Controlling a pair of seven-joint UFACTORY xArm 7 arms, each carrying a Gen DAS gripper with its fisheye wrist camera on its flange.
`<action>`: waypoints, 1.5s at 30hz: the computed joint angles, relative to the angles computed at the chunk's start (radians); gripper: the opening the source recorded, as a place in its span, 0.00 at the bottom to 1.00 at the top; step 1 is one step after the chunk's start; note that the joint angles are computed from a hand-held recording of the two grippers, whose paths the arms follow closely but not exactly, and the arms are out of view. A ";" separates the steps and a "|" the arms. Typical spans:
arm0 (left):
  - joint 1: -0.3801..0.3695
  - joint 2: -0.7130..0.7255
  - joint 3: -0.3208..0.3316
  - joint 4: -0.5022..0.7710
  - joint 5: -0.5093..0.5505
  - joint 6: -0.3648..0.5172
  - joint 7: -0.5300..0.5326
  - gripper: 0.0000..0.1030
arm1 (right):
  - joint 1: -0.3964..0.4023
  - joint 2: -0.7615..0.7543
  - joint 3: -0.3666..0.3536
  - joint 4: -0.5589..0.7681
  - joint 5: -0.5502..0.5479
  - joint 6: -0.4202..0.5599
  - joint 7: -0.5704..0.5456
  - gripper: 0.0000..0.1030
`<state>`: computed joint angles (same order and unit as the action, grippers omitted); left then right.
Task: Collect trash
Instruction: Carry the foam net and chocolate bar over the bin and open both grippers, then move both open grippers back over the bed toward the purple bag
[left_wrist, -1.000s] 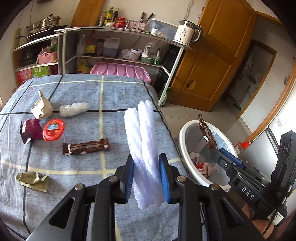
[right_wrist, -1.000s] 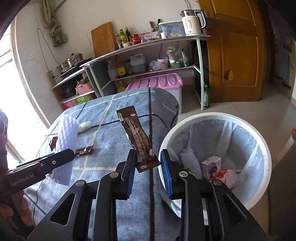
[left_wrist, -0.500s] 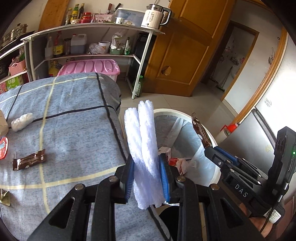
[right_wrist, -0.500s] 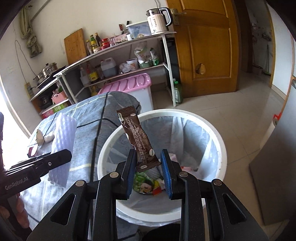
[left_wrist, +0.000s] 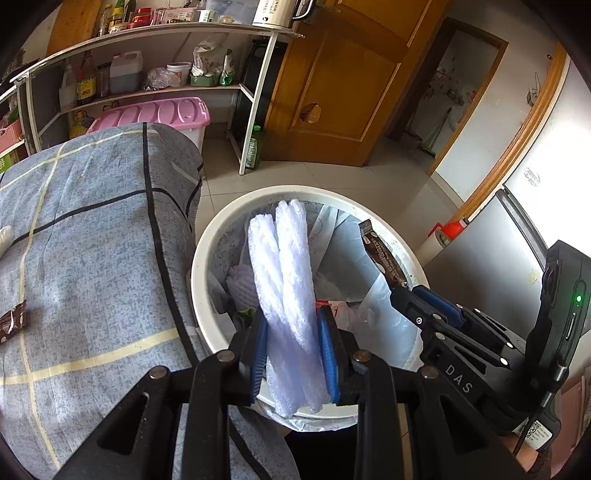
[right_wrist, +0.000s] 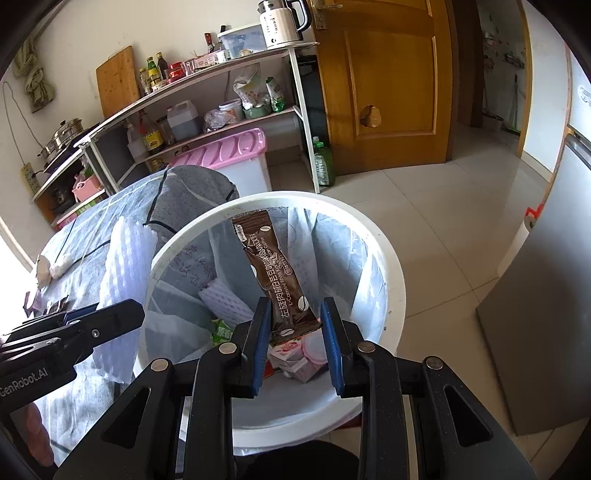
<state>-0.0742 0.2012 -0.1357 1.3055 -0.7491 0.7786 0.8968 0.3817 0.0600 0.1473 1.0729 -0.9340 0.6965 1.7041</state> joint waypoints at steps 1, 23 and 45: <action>-0.003 0.002 0.001 0.000 0.009 -0.008 -0.006 0.28 | -0.003 0.001 -0.002 -0.001 0.007 -0.007 -0.007 0.28; 0.030 -0.062 0.030 -0.046 -0.056 -0.040 0.067 0.53 | 0.025 0.019 0.007 0.048 0.009 0.033 0.005 0.33; 0.154 -0.065 0.113 -0.053 -0.111 -0.048 0.133 0.55 | 0.171 0.210 -0.035 0.314 -0.014 0.016 -0.080 0.42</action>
